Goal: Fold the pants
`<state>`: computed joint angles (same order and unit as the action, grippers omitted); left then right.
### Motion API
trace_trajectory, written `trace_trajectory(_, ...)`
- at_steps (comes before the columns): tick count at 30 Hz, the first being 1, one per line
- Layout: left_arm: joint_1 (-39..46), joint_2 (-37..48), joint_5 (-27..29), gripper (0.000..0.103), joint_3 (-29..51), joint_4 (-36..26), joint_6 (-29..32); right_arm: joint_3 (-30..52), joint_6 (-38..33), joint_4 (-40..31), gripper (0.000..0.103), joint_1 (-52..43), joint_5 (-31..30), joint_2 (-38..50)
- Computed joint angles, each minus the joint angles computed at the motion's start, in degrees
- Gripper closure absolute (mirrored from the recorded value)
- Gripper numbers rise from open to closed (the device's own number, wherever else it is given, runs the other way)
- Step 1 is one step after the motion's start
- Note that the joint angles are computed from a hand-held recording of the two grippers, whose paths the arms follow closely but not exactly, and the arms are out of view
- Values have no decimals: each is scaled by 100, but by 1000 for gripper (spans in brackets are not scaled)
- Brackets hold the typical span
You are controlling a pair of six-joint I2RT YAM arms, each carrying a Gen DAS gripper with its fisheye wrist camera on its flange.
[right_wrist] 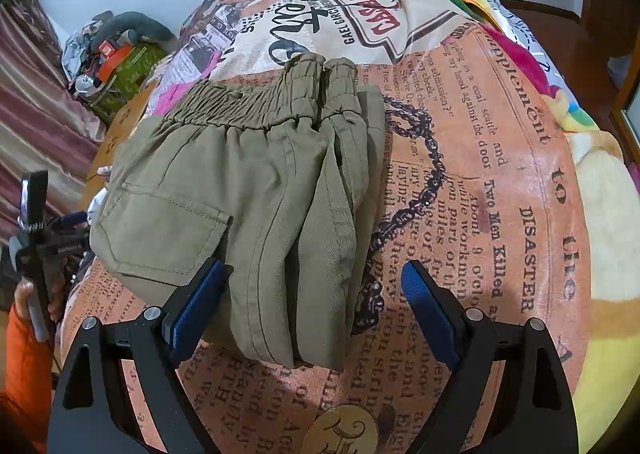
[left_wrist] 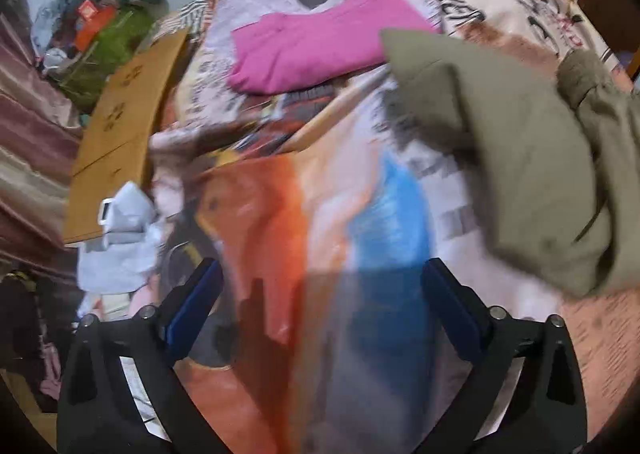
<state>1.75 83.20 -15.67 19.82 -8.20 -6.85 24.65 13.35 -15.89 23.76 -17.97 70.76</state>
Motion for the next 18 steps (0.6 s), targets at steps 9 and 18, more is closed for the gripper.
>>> trace_trajectory(9,729,-556,1595,4,810,-582,-130,-23,17,35,16,-54,-46,0)
trace_trajectory(18,533,2273,3298,16,2503,-662,-588,-29,-19,42,15,-102,-110,6)
